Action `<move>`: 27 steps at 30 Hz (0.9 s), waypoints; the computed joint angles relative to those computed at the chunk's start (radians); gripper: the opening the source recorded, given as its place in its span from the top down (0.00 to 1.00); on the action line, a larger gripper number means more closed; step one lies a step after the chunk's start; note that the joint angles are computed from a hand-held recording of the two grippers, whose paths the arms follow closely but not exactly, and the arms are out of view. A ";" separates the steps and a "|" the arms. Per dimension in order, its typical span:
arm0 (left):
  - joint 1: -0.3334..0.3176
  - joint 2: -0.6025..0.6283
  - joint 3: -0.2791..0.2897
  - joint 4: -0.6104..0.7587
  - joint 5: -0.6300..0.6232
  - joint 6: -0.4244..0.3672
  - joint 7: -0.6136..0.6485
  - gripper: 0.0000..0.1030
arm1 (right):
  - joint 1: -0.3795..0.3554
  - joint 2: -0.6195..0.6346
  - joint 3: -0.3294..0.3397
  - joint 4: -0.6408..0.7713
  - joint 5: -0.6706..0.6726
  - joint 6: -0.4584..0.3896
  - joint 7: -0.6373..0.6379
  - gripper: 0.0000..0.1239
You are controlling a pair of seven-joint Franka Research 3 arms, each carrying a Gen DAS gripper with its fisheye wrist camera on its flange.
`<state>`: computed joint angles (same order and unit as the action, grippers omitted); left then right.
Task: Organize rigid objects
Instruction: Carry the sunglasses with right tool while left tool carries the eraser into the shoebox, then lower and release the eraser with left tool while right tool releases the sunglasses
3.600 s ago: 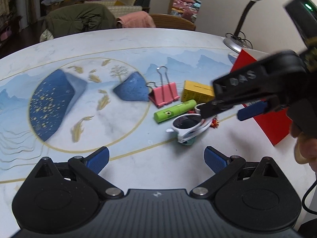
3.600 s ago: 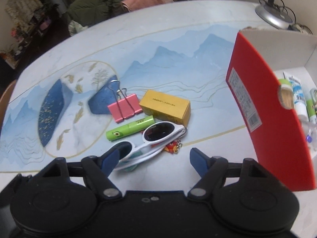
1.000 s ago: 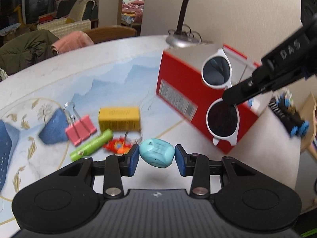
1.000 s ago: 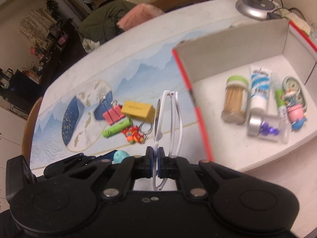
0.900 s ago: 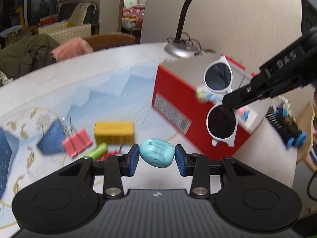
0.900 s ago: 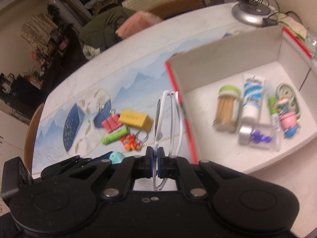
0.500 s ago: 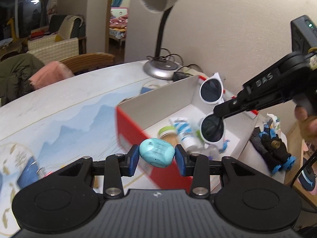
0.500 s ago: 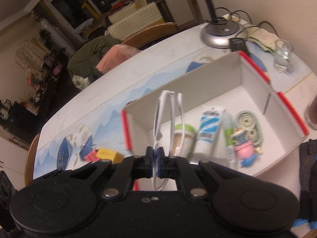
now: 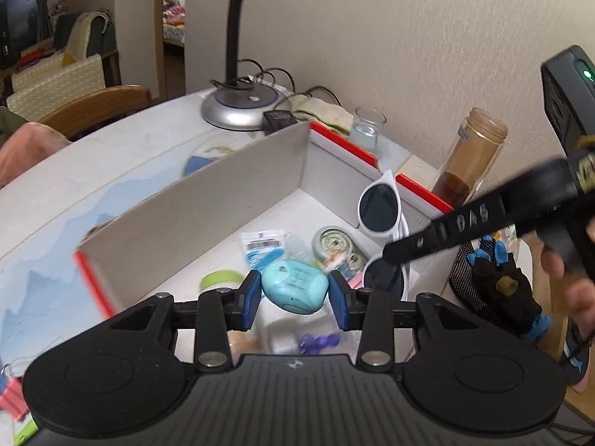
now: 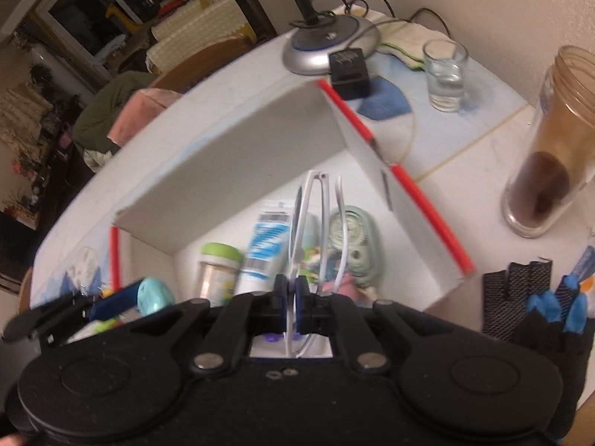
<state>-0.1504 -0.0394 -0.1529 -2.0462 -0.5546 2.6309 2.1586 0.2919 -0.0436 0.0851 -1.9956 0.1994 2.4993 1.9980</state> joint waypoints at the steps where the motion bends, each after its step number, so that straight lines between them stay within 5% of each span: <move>1: -0.003 0.020 -0.005 0.021 0.023 -0.006 -0.024 0.63 | -0.002 0.004 -0.003 0.003 -0.002 -0.010 -0.009 0.98; 13: 0.008 0.221 -0.067 0.236 0.280 -0.150 -0.286 0.63 | -0.021 0.039 -0.018 0.020 0.013 -0.037 -0.091 0.98; 27: 0.028 0.322 -0.095 0.346 0.363 -0.289 -0.410 0.63 | -0.016 0.074 -0.020 0.067 -0.025 -0.091 -0.118 0.97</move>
<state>-0.1227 0.2827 -0.2475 -1.7005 -0.1915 2.3422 1.7491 0.2756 0.0302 0.0651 -1.9289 0.1744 2.4082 1.8797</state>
